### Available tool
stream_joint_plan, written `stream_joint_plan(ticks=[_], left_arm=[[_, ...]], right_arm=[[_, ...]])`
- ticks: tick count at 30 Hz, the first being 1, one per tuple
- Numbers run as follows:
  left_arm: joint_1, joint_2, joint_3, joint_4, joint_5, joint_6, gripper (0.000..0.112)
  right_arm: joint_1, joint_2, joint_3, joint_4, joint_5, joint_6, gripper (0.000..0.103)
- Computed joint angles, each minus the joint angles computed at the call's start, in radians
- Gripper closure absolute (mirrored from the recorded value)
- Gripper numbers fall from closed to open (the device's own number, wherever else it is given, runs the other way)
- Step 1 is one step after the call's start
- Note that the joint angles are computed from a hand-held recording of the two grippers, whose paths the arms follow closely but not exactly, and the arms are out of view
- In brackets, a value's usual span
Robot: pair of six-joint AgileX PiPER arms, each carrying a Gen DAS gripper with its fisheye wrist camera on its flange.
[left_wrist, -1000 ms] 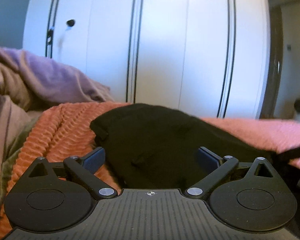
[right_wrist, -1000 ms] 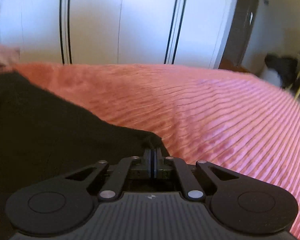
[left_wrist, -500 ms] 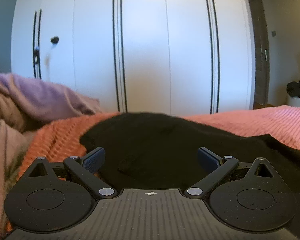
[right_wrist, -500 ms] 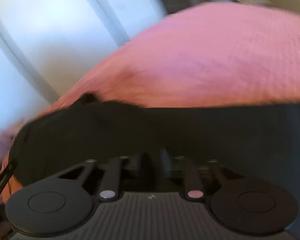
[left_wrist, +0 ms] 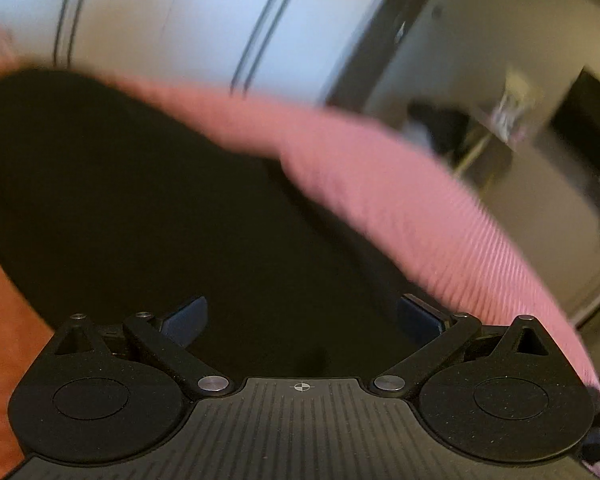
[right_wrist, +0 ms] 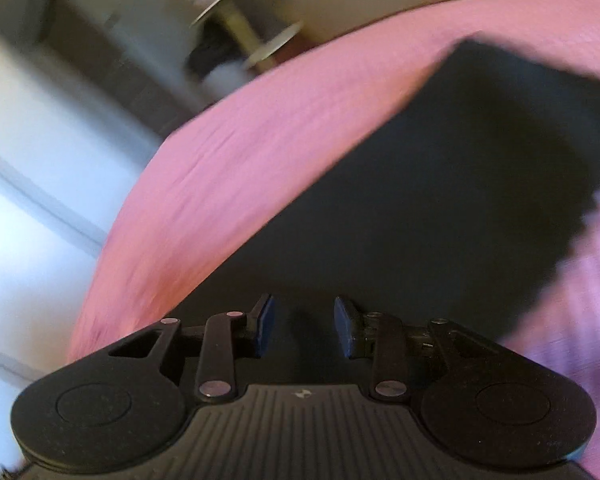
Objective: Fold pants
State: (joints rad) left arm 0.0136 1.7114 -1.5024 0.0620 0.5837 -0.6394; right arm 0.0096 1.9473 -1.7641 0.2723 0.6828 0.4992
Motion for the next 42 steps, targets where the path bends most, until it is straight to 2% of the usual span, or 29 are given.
stream_joint_plan(ticks=[2,4,6,9,13,14,15,19,21,22,24,26,27,28,30,36,37,40,42], left_arm=[[-0.004,0.054,-0.047,0.065,0.091,-0.042,0.009],[-0.007,0.075,-0.057,0.187,0.125,-0.125,0.009],[0.010,0.072,-0.044,0.219,0.116,-0.174,0.009],[0.032,0.048,0.002,0.190,0.059,-0.201,0.009],[0.017,0.049,0.003,0.236,0.067,-0.221,0.009],[0.012,0.052,-0.001,0.245,0.073,-0.223,0.009],[0.011,0.054,-0.002,0.252,0.074,-0.224,0.009],[-0.008,0.043,0.002,0.265,0.064,-0.267,0.009],[0.004,0.019,0.047,0.237,-0.004,-0.266,0.009],[0.013,0.004,0.074,0.219,-0.045,-0.257,0.009],[0.022,-0.014,0.110,0.177,-0.108,-0.214,0.009],[0.015,-0.005,0.105,0.155,-0.113,-0.176,0.009],[0.012,0.006,0.092,0.145,-0.101,-0.154,0.009],[0.011,0.028,0.065,0.136,-0.082,-0.131,0.009],[0.009,0.053,0.036,0.124,-0.053,-0.107,0.009],[0.013,0.060,0.025,0.128,-0.060,-0.112,0.009],[0.011,0.054,0.032,0.135,-0.064,-0.121,0.009],[0.009,-0.008,0.122,0.142,-0.143,-0.147,0.009],[0.010,-0.025,0.149,0.134,-0.189,-0.136,0.009]], right_arm=[[-0.049,-0.053,0.067,-0.071,-0.019,0.079,0.071],[-0.086,-0.086,0.130,-0.092,-0.059,0.140,0.071],[-0.149,-0.128,0.202,-0.034,-0.097,0.156,0.071],[-0.155,-0.131,0.245,-0.061,-0.152,0.235,0.071],[-0.154,-0.129,0.230,-0.247,-0.097,0.408,0.070],[-0.162,-0.137,0.234,-0.255,-0.076,0.415,0.070],[-0.186,-0.154,0.265,-0.222,-0.091,0.386,0.070],[-0.258,-0.170,0.310,0.064,-0.147,0.139,0.070],[-0.281,-0.150,0.312,0.190,-0.165,0.045,0.069],[-0.287,-0.144,0.320,0.243,-0.178,0.012,0.065],[-0.301,-0.110,0.315,0.365,-0.202,-0.058,0.063],[-0.301,-0.111,0.331,0.428,-0.219,-0.088,0.063],[-0.300,-0.114,0.332,0.428,-0.221,-0.093,0.067],[-0.293,-0.116,0.327,0.399,-0.222,-0.076,0.078],[-0.283,-0.142,0.348,0.383,-0.232,-0.097,0.083],[-0.261,-0.166,0.340,0.350,-0.263,-0.111,0.085],[-0.259,-0.168,0.335,0.382,-0.273,-0.156,0.085],[-0.253,-0.170,0.324,0.413,-0.284,-0.202,0.084],[-0.244,-0.151,0.297,0.327,-0.267,-0.114,0.077]])
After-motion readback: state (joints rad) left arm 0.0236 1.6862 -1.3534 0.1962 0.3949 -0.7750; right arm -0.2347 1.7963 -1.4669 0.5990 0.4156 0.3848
